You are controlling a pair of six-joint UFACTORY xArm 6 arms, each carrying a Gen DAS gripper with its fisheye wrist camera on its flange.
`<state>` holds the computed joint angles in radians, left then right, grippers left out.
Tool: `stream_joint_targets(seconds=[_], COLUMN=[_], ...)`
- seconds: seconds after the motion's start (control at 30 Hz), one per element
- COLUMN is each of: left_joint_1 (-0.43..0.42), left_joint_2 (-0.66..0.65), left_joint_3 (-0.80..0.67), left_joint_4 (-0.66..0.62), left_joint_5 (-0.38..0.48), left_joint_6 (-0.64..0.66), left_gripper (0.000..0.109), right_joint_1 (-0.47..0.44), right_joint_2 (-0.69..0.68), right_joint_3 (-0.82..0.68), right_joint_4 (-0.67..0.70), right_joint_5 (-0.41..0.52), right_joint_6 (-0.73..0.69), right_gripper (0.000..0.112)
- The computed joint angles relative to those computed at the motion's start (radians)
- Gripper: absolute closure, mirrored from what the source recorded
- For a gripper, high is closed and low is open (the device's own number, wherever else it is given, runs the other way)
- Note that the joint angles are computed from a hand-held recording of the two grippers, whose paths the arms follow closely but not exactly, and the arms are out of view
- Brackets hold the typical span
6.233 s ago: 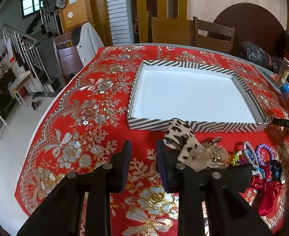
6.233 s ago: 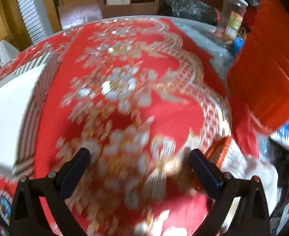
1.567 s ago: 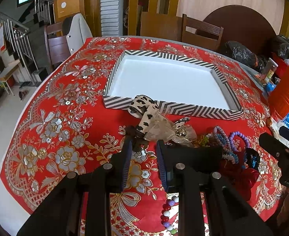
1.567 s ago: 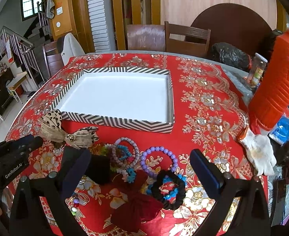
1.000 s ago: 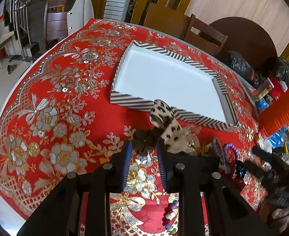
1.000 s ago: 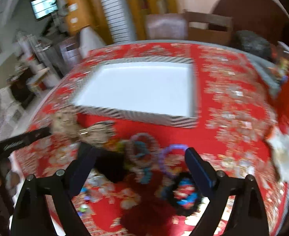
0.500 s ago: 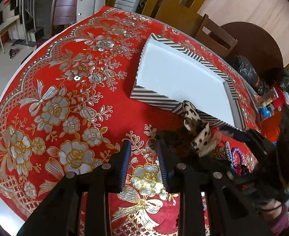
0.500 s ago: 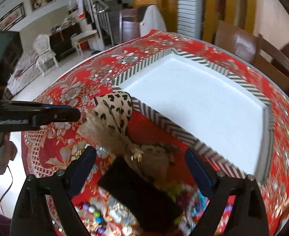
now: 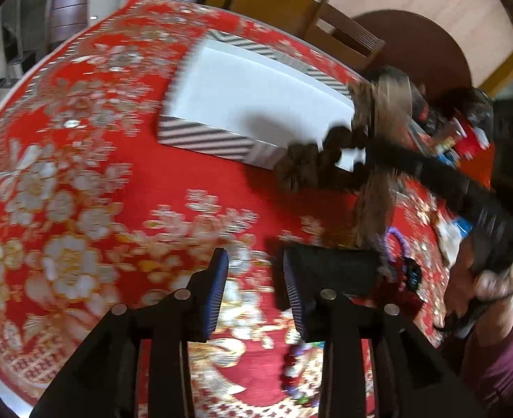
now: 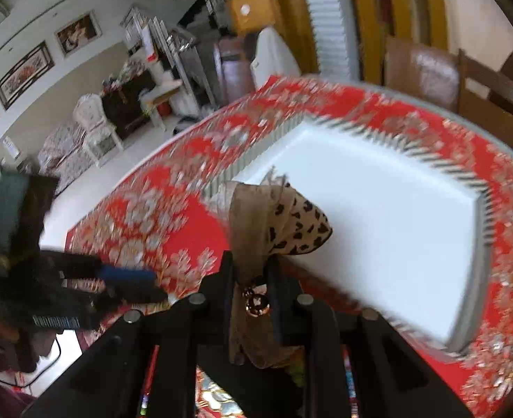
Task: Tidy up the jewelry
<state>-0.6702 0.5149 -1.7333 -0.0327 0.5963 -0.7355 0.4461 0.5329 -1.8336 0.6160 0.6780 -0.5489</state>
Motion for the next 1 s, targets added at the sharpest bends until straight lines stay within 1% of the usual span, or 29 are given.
stream_joint_targets(seconds=[0.13,0.2,0.27,0.33,0.37,0.47,0.57,0.63,0.7,0.73,0.8,1.0], left_joint_1=[-0.020,-0.030,-0.033,-0.034,-0.034,-0.028,-0.023,-0.026,-0.031,-0.033,-0.029,-0.010], left_joint_2=[0.072,0.127,0.157,0.190,0.195,0.195,0.178,0.176,0.189,0.186,0.170,0.075], left_joint_3=[-0.104,-0.191,-0.232,-0.279,-0.285,-0.267,-0.220,-0.213,-0.241,-0.237,-0.217,-0.121], left_joint_4=[-0.043,-0.056,-0.083,-0.085,-0.087,-0.116,-0.138,-0.089,-0.020,0.003,-0.023,-0.047], left_joint_5=[0.018,0.069,0.101,0.153,0.160,0.146,0.092,0.081,0.108,0.103,0.083,0.003], left_joint_6=[0.094,0.148,0.183,0.192,0.194,0.199,0.183,0.157,0.126,0.114,0.125,0.169], left_gripper=[0.070,0.066,0.066,0.065,0.065,0.064,0.064,0.067,0.085,0.088,0.095,0.098], right_joint_1=[-0.036,-0.055,-0.070,-0.086,-0.093,-0.104,-0.112,-0.114,-0.111,-0.112,-0.111,-0.122], right_joint_2=[-0.003,-0.003,-0.001,0.001,0.003,0.014,0.015,0.019,0.014,0.013,0.006,-0.002], right_joint_3=[-0.028,-0.037,-0.046,-0.050,-0.056,-0.061,-0.053,-0.053,-0.041,-0.037,-0.026,-0.021], right_joint_4=[-0.016,-0.036,-0.051,-0.050,-0.052,-0.060,-0.062,-0.079,-0.087,-0.087,-0.090,-0.113], right_joint_5=[-0.024,-0.039,-0.045,-0.048,-0.044,-0.045,-0.044,-0.044,-0.051,-0.054,-0.064,-0.075], right_joint_6=[0.044,0.078,0.104,0.117,0.126,0.142,0.153,0.170,0.185,0.188,0.191,0.218], right_gripper=[0.094,0.094,0.094,0.094,0.094,0.094,0.094,0.094,0.094,0.094,0.094,0.094])
